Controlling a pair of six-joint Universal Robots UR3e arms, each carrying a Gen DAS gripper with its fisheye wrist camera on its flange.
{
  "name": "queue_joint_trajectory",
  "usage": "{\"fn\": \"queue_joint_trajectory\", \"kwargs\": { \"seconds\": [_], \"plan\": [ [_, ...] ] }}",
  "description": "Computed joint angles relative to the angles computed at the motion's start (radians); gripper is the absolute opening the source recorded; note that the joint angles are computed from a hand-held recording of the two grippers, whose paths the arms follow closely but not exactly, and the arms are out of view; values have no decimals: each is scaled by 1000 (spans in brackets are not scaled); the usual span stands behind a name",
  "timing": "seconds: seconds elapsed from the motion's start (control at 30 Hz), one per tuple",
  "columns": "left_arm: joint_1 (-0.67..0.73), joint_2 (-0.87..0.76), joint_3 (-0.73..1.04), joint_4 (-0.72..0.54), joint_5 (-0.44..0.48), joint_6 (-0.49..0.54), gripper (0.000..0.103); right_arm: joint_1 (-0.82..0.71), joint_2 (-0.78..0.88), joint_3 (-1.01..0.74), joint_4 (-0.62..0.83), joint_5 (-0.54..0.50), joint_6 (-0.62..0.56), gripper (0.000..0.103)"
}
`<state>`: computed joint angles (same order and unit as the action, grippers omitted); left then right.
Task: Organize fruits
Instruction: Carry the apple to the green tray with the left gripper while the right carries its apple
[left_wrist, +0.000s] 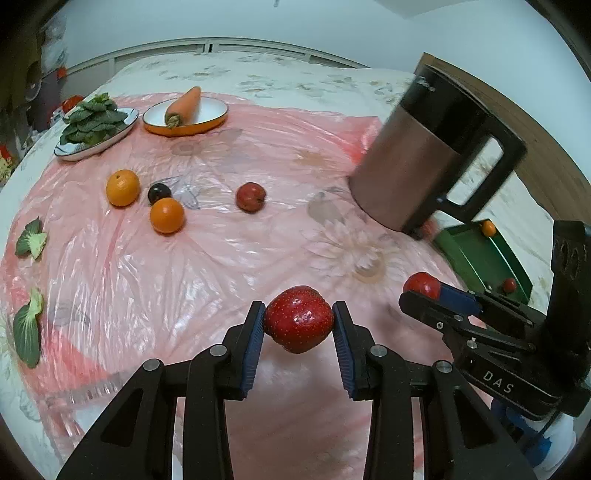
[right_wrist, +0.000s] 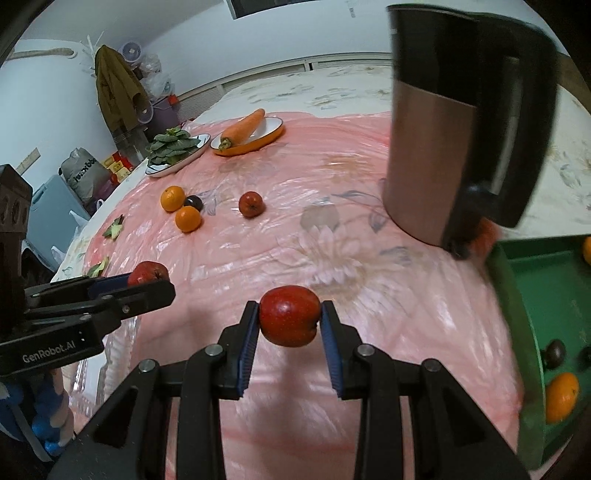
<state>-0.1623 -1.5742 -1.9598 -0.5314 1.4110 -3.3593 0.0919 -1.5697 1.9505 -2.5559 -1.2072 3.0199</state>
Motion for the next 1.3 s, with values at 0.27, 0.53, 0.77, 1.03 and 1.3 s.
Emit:
{"fn": "queue_joint_trajectory", "kwargs": {
  "seconds": [0.27, 0.53, 0.77, 1.03, 1.3],
  "plan": [
    [-98, 22, 46, -50, 64, -31, 31, -86, -190, 110, 80, 33, -54, 41],
    [-200, -11, 137, -99, 135, -61, 32, -201, -350, 192, 173, 90, -120, 41],
    [-295, -103, 271, -142, 184, -83, 32, -369, -494, 233, 304, 174, -220, 41],
    [-397, -261, 475, -206, 222, -98, 32, -652, -653, 261, 524, 291, -405, 41],
    [-471, -418, 695, -279, 227, -97, 32, -947, -721, 240, 740, 378, -617, 41]
  ]
}}
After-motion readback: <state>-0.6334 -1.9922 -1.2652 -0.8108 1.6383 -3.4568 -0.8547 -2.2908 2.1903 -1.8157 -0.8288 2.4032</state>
